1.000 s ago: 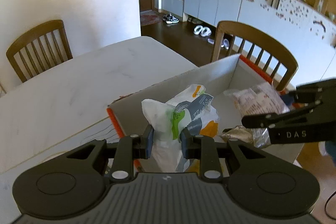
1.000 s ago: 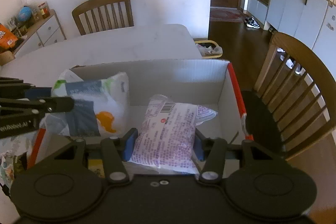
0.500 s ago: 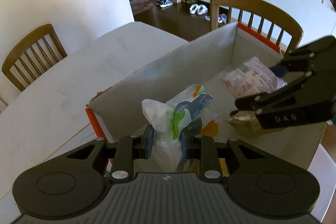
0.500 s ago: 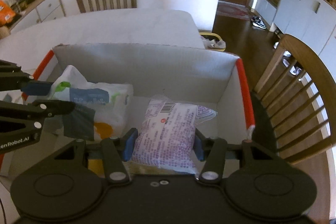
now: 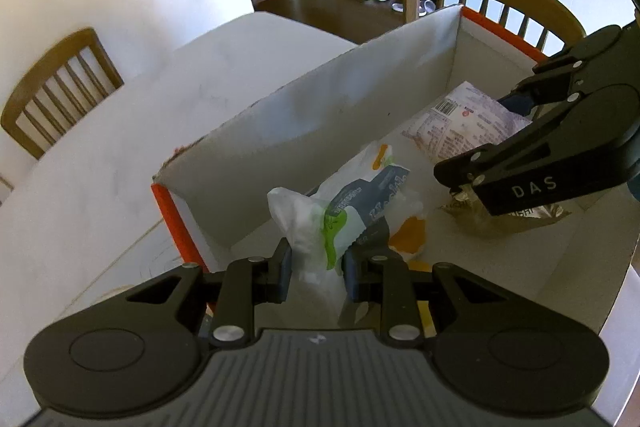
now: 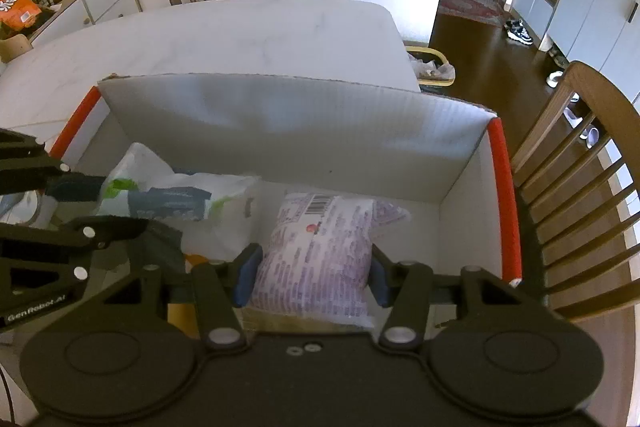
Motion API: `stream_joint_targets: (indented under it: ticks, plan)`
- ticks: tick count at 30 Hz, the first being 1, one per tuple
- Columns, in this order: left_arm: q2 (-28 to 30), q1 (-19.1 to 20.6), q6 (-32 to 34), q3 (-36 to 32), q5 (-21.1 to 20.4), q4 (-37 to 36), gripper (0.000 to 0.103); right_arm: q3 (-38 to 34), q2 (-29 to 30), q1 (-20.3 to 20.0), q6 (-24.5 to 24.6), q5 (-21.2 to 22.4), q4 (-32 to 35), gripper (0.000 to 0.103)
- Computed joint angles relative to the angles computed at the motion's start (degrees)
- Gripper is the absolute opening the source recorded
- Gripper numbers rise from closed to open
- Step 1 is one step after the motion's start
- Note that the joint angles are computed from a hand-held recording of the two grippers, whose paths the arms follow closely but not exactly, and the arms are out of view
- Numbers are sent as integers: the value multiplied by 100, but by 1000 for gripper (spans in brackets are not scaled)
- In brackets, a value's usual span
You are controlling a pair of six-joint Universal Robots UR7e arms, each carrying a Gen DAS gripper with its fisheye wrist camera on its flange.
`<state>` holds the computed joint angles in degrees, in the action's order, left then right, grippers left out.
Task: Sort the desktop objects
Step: 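Open the right gripper to drop the pink packet while the left gripper releases the white bag, then withdraw both grippers from the shoebox back toward the table items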
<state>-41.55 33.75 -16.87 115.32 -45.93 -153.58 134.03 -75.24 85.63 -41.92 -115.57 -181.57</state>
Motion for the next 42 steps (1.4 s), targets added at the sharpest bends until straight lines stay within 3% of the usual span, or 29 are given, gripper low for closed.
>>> stream_joint_targets:
  ticks: [7, 10, 15, 42]
  plan:
    - [-72, 14, -143, 27, -106, 43, 27, -38, 54, 29, 27, -50, -23, 58]
    - [-105, 7, -202, 21, -113, 82, 38, -34, 69, 45, 11, -105, -110, 65]
    - [-165, -33, -192, 80, -154, -34, 54, 12, 2, 82, -41, -106, -230, 65]
    - [-1105, -529, -591, 969, -638, -688, 55, 542, -1088, 512, 392, 225, 363, 66]
